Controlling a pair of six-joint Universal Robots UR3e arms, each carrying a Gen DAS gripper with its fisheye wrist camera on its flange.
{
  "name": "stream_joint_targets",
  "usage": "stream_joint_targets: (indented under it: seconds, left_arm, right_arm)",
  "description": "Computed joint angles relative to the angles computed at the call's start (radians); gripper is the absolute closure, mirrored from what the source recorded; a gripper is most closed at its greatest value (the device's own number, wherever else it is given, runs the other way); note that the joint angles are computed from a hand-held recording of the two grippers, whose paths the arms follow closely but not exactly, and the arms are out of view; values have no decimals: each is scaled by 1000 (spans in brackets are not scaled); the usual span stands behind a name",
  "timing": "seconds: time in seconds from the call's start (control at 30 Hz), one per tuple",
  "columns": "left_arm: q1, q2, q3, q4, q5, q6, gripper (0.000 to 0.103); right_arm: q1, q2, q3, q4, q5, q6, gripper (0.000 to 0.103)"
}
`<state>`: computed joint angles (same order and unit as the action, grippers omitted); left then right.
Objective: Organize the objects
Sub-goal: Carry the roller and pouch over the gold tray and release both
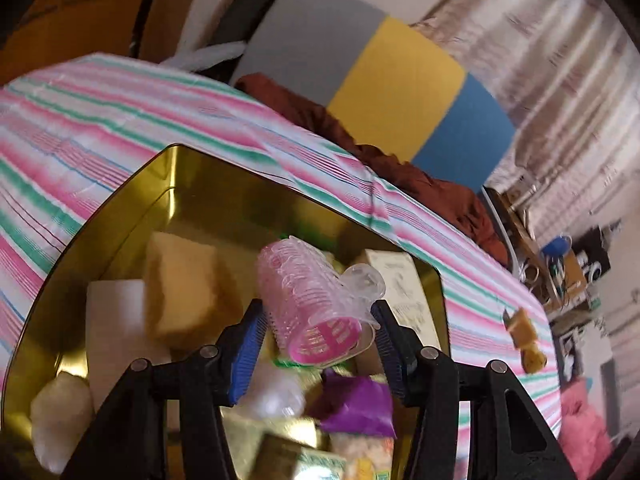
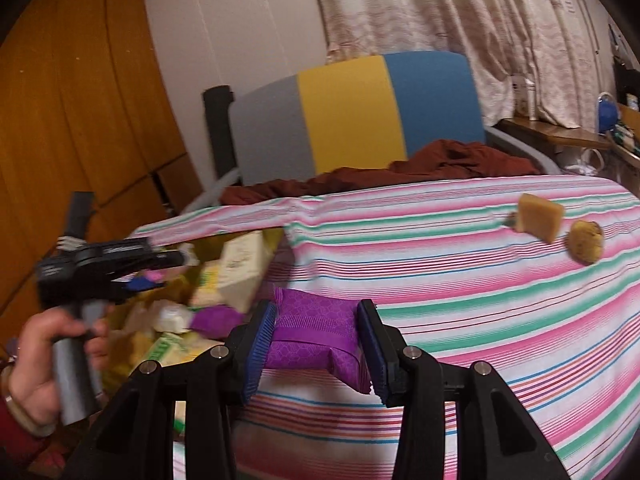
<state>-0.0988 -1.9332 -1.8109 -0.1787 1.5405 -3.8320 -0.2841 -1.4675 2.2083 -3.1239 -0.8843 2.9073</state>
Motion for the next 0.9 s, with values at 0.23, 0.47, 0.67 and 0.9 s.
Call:
stream_joint_targets:
  seconds: [0.23, 0.47, 0.67, 0.9]
  left_arm:
    - [58, -48, 75, -52, -33, -6, 15]
    - [44, 66, -71, 91, 55, -31, 3]
    - [-32, 224, -250, 151, 261, -92, 0]
    - [-127, 347, -398, 123, 426, -100, 0]
  right_arm:
    - [78, -40, -8, 51, 10, 13, 60]
    - [121, -40, -18, 77, 9, -3, 60]
    - [158, -16, -52, 121, 4, -9, 60]
    - [257, 57, -171, 207, -38, -23, 60]
